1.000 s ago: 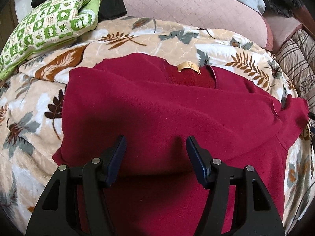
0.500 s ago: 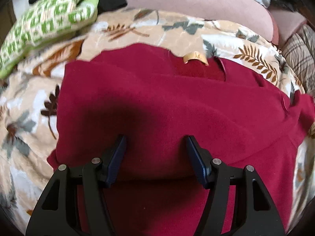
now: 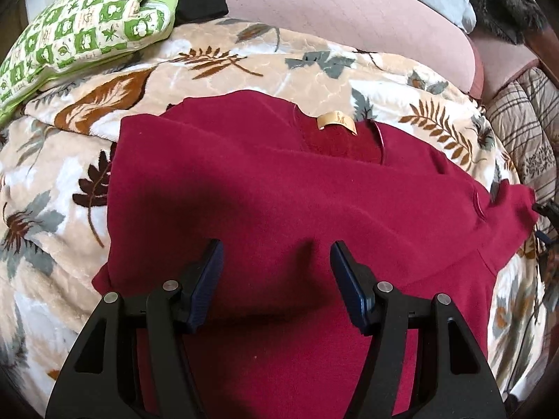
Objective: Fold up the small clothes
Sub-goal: 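Move the right tool to the other red sleeve, then grasp the sleeve with the right tool and fold it across the body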
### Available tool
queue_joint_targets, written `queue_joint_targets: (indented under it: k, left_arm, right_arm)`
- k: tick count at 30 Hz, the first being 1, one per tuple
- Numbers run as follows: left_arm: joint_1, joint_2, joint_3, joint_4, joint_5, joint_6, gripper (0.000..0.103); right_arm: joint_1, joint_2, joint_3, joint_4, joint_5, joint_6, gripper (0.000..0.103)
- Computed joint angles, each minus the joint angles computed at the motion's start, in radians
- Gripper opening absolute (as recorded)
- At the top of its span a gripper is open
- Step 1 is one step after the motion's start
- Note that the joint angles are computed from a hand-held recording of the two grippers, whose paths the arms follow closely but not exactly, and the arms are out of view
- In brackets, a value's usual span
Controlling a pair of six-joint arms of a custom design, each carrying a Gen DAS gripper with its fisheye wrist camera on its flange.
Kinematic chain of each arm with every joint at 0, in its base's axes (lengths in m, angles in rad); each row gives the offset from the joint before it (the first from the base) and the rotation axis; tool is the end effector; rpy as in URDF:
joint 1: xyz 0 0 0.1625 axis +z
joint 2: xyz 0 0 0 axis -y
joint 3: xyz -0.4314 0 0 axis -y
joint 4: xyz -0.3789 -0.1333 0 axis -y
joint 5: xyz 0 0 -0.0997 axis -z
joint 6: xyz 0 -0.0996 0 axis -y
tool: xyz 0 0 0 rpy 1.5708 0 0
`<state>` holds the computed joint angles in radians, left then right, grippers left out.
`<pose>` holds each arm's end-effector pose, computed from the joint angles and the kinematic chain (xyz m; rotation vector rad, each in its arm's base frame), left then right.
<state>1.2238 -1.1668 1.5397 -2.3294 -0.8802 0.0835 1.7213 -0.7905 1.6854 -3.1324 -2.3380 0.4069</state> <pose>-0.0339 -0.6722 0.3875 0.3544 2.4249 -0.5888 0.1629 -0.6461 0.1788 -0.6336 -2.3158 1.0556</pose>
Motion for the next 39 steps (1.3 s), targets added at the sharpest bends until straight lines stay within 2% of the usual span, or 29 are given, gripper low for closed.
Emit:
queue_joint_targets:
  k: [2,5,9,11,12,13,14,16,20,25,32,39]
  left_arm:
    - [0.001,-0.008,0.005,0.007,0.000,0.004,0.063]
    - [0.006,-0.013,0.002,0.014,0.007,0.006,0.063]
    - [0.015,-0.015,-0.013,0.024,0.006,-0.019,0.063]
    - [0.018,-0.020,-0.017,0.030,-0.003,-0.030,0.063]
    - [0.018,-0.021,-0.018,0.031,-0.003,-0.031,0.063]
    - [0.017,-0.023,-0.017,0.028,0.004,-0.026,0.063]
    - [0.016,-0.023,-0.015,0.023,0.010,-0.021,0.063]
    - [0.014,-0.025,-0.010,0.013,0.024,-0.012,0.063]
    - [0.015,-0.028,-0.011,0.016,0.029,-0.024,0.063]
    - [0.016,-0.032,-0.009,0.021,0.030,-0.043,0.063]
    - [0.017,-0.041,-0.009,0.023,0.029,-0.052,0.063]
    - [0.022,-0.047,-0.014,0.030,0.011,-0.075,0.063]
  right_arm:
    - [0.004,0.003,-0.015,0.041,0.002,0.035,0.078]
    - [0.016,0.004,-0.010,0.027,0.040,0.021,0.078]
    - [0.010,0.021,-0.031,0.108,0.051,0.048,0.078]
    - [0.006,0.032,-0.022,0.044,0.043,0.042,0.075]
    - [0.007,0.039,-0.019,-0.010,0.039,0.019,0.068]
    - [0.007,0.044,-0.014,-0.065,0.046,-0.010,0.039]
    - [0.009,0.045,-0.013,-0.094,0.043,-0.027,0.018]
    - [0.023,0.054,-0.013,-0.178,0.030,-0.093,0.013]
    - [0.082,0.083,-0.051,-0.274,-0.002,-0.294,0.011]
    - [0.147,0.123,-0.117,-0.229,0.021,-0.435,0.010]
    - [0.179,0.154,-0.152,-0.122,0.168,-0.411,0.010]
    - [0.223,0.219,-0.200,-0.041,0.360,-0.460,0.010]
